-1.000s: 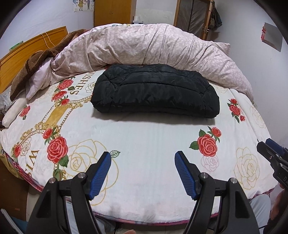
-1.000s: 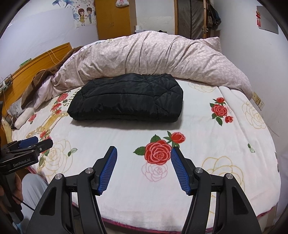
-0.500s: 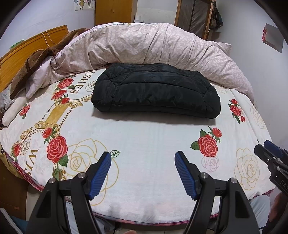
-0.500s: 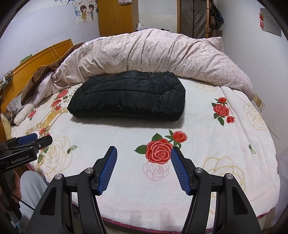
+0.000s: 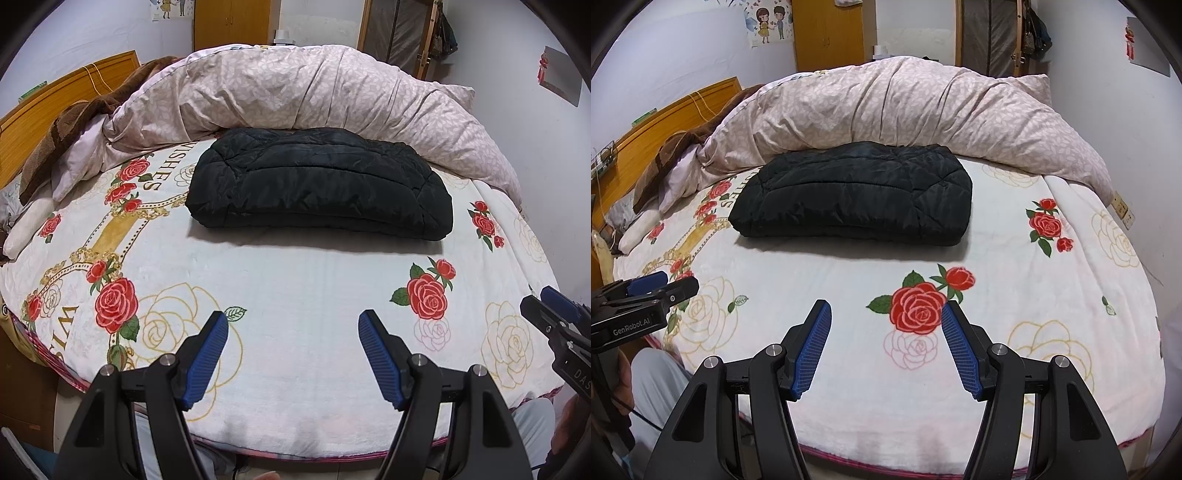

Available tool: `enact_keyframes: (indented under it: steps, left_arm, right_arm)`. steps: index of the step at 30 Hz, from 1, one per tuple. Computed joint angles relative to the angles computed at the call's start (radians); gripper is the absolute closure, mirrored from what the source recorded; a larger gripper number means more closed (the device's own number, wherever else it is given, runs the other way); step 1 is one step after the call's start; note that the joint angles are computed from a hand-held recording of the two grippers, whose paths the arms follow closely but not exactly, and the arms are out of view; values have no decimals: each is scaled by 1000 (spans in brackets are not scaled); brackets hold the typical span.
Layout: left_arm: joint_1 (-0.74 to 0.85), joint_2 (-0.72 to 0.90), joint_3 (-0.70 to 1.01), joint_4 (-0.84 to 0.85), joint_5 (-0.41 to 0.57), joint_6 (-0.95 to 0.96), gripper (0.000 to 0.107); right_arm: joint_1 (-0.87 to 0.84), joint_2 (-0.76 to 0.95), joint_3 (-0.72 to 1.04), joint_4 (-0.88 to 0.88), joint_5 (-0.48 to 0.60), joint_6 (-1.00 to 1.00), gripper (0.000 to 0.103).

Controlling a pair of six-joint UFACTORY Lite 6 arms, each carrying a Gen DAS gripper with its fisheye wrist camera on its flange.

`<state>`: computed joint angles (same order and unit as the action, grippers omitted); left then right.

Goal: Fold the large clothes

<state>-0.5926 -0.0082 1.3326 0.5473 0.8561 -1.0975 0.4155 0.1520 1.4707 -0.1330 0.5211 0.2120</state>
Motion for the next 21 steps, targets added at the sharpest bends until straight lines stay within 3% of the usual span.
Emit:
enact_keyframes:
  steps: [21]
  left_arm:
    - [-1,-5,-11,-8,-5,5,32]
  right_arm:
    - [6,1,3,-11,3,12,41]
